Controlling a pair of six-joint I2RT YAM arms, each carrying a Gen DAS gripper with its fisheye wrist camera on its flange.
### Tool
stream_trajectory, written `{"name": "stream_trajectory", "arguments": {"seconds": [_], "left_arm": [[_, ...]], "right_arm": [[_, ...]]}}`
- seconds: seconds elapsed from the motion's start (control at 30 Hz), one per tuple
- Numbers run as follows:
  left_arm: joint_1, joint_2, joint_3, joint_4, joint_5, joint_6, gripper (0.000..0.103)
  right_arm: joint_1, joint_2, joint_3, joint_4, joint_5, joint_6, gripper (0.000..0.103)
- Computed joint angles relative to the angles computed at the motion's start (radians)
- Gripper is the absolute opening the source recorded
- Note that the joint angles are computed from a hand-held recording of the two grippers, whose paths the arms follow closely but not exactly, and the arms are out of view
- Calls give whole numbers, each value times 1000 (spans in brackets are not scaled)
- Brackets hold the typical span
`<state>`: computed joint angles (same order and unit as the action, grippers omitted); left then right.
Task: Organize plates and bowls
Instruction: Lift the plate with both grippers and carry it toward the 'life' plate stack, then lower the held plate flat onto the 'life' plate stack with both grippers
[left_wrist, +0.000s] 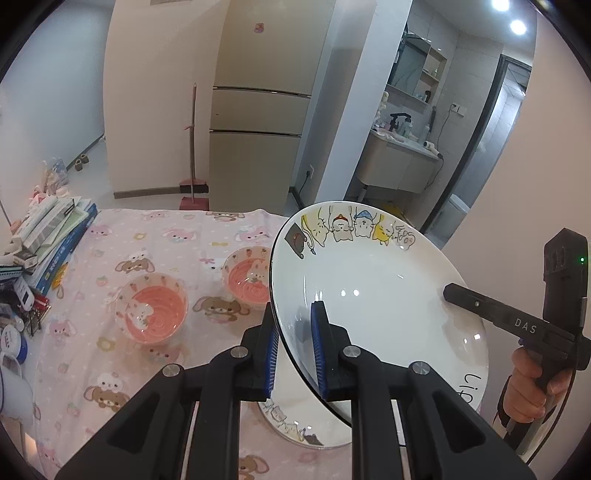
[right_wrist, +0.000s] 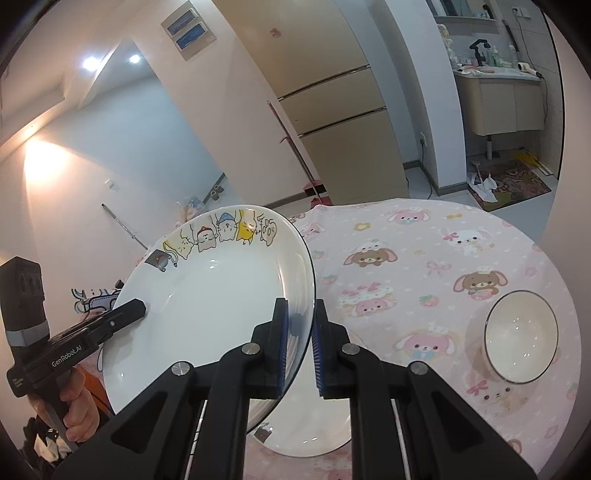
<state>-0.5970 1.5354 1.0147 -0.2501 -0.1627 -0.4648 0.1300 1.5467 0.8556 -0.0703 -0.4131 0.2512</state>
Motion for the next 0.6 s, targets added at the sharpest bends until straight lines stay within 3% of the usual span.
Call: {"name": "stream_trajectory", "arguments": {"seconds": [0.23, 0.6], "left_arm": [[-26, -69, -67, -8, -19, 7, 18], [-13, -35, -175, 99, 28, 30, 18]], "right_arm": [[37, -75, -69, 15, 24, 5, 12], [48, -64, -138, 59, 37, -10, 12]]}}
